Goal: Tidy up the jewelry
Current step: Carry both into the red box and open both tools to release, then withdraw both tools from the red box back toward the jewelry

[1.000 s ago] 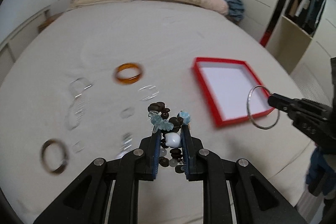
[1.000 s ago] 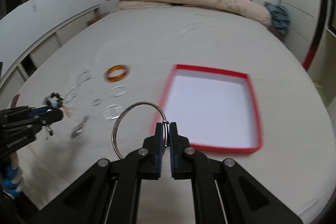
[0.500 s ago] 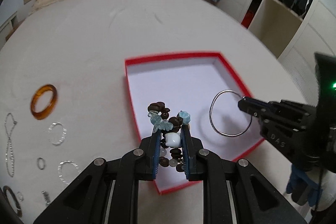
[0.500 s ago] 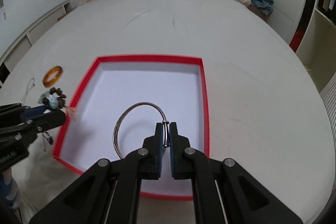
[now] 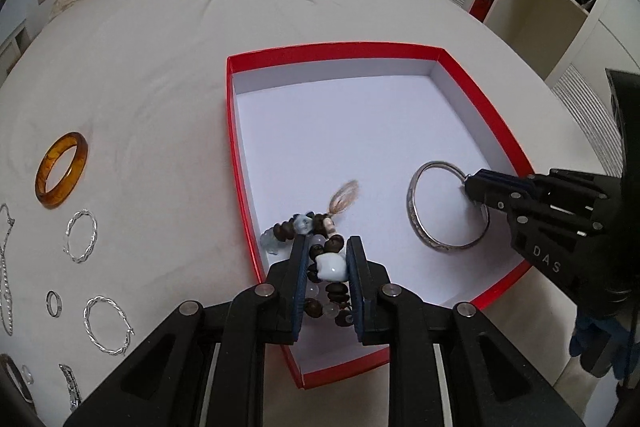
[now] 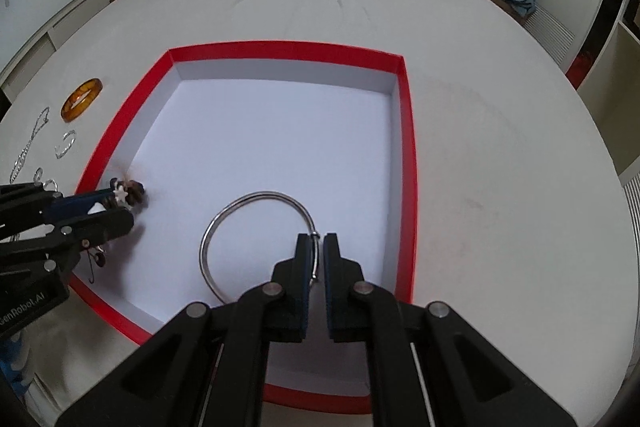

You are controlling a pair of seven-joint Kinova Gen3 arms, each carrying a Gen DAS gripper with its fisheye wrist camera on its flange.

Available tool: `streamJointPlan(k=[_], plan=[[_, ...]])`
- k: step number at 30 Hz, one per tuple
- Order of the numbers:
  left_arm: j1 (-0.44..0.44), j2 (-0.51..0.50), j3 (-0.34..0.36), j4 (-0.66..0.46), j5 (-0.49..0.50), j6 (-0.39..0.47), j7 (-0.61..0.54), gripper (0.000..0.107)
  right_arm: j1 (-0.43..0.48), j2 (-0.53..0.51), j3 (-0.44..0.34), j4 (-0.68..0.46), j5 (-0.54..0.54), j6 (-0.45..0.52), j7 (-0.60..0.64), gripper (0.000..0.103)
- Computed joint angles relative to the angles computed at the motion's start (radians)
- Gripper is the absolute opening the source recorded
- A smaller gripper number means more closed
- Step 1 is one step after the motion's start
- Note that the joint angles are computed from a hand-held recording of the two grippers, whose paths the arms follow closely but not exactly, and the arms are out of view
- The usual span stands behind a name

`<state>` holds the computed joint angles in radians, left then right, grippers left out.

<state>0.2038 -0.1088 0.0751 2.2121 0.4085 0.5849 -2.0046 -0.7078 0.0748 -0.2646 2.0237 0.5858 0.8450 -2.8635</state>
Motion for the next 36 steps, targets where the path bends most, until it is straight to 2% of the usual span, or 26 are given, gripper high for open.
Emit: streamJointPlan(k=[1, 3, 5, 8, 13, 19, 24, 28, 34, 36], plan=[[0.0, -0.002, 0.005, -0.004, -0.009, 0.005, 0.01, 0.02, 0.002, -0.001, 0.001, -0.005, -0.007, 0.005, 0.006, 0.011], [0.001, -0.004, 0.006, -0.009, -0.014, 0.018, 0.021, 0.022, 0.004, -0.014, 0.0, -0.007, -0.014, 0.01, 0.003, 0.026], [0.0, -0.015, -0.011, -0.011, 0.008, 0.039, -0.002, 0.027, -0.002, -0.033, -0.01, -0.012, -0.001, 0.032, -0.029, 0.032], [-0.011, -0.052, -0.022, -0.016, 0.013, 0.07, -0.001, 0.034, -0.012, -0.072, -0.039, -0.03, 0.017, 0.102, -0.062, 0.032], [-0.029, -0.171, -0.098, -0.022, 0.046, 0.149, -0.039, 0.035, -0.023, -0.152, -0.111, -0.06, 0.03, 0.243, -0.148, 0.032], [-0.05, -0.346, -0.147, -0.048, -0.013, 0.254, -0.019, 0.038, -0.045, -0.213, -0.236, -0.114, 0.03, 0.396, -0.272, 0.033], [-0.09, -0.475, -0.257, -0.067, -0.084, 0.372, -0.029, 0.038, -0.129, -0.182, -0.343, -0.194, 0.068, 0.518, -0.374, 0.033], [-0.131, -0.555, -0.348, -0.087, -0.159, 0.454, -0.051, 0.038, -0.223, -0.142, -0.38, -0.246, 0.115, 0.58, -0.47, 0.033], [-0.172, -0.646, -0.536, -0.158, -0.279, 0.574, -0.113, 0.038, -0.364, -0.062, -0.391, -0.317, 0.195, 0.633, -0.6, 0.033], [-0.188, -0.667, -0.579, -0.184, -0.326, 0.597, -0.131, 0.038, -0.41, -0.037, -0.386, -0.344, 0.221, 0.653, -0.627, 0.033]])
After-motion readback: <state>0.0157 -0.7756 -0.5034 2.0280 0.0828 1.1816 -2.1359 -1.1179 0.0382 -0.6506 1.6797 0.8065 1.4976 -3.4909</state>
